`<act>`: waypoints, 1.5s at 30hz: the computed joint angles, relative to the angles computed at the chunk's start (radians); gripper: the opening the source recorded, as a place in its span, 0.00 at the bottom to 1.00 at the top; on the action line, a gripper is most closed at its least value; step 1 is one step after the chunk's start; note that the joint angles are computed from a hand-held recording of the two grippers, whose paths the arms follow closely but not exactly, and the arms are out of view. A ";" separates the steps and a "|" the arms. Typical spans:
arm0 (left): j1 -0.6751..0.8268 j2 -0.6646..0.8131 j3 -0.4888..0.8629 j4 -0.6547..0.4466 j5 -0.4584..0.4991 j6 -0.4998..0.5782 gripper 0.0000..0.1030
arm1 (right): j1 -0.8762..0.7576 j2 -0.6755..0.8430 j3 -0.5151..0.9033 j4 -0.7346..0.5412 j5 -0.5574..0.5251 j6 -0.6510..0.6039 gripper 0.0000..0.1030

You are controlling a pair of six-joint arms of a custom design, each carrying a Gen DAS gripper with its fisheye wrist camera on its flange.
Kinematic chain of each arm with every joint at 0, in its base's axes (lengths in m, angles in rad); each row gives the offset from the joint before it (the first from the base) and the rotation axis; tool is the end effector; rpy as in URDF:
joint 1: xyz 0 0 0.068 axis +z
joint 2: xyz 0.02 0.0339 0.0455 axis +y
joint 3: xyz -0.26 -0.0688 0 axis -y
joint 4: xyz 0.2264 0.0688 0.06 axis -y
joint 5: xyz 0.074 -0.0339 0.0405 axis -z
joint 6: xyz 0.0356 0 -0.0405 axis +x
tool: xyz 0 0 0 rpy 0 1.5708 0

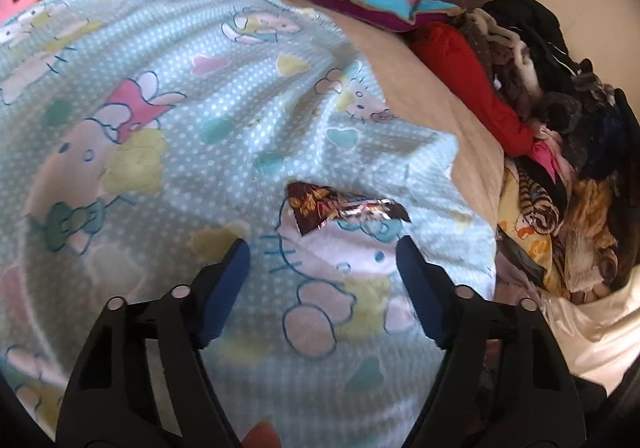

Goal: Collect trash
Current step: 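Lower the open right tool onto the dark green wrapper and grasp it, then carry the green wrapper over the bin with the right tool while the left tool grasps the brown wrapper, then open both tools over the bin to drop the green and brown wrappers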

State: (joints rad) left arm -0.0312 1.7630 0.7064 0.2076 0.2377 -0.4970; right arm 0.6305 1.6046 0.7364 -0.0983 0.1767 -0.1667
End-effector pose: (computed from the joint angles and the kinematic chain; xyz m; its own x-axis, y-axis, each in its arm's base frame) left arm 0.3046 -0.0179 0.1196 -0.7481 -0.4403 -0.4965 -0.1944 0.8608 -0.4704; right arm 0.2321 0.1617 0.1496 -0.5726 -0.6201 -0.5363 -0.6031 0.7617 -0.2369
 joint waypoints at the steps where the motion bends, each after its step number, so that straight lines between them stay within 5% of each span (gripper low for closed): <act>1: 0.003 0.019 0.011 0.006 0.008 -0.006 0.62 | -0.003 -0.009 -0.005 0.004 -0.013 0.014 0.15; 9: 0.015 0.087 0.076 0.021 0.043 -0.055 0.49 | -0.046 -0.151 -0.099 0.036 -0.144 0.173 0.15; 13: 0.001 0.097 0.097 0.006 0.033 -0.063 0.19 | -0.075 -0.239 -0.151 0.039 -0.204 0.256 0.15; 17: -0.027 0.057 0.075 0.011 0.024 -0.047 0.04 | -0.096 -0.322 -0.187 0.027 -0.217 0.292 0.15; 28: -0.168 -0.195 -0.083 0.036 -0.021 -0.007 0.03 | -0.278 -0.508 -0.248 -0.036 -0.307 0.341 0.15; 45: -0.469 -0.476 -0.153 -0.094 -0.179 0.028 0.03 | -0.582 -0.697 -0.320 -0.176 -0.424 0.279 0.15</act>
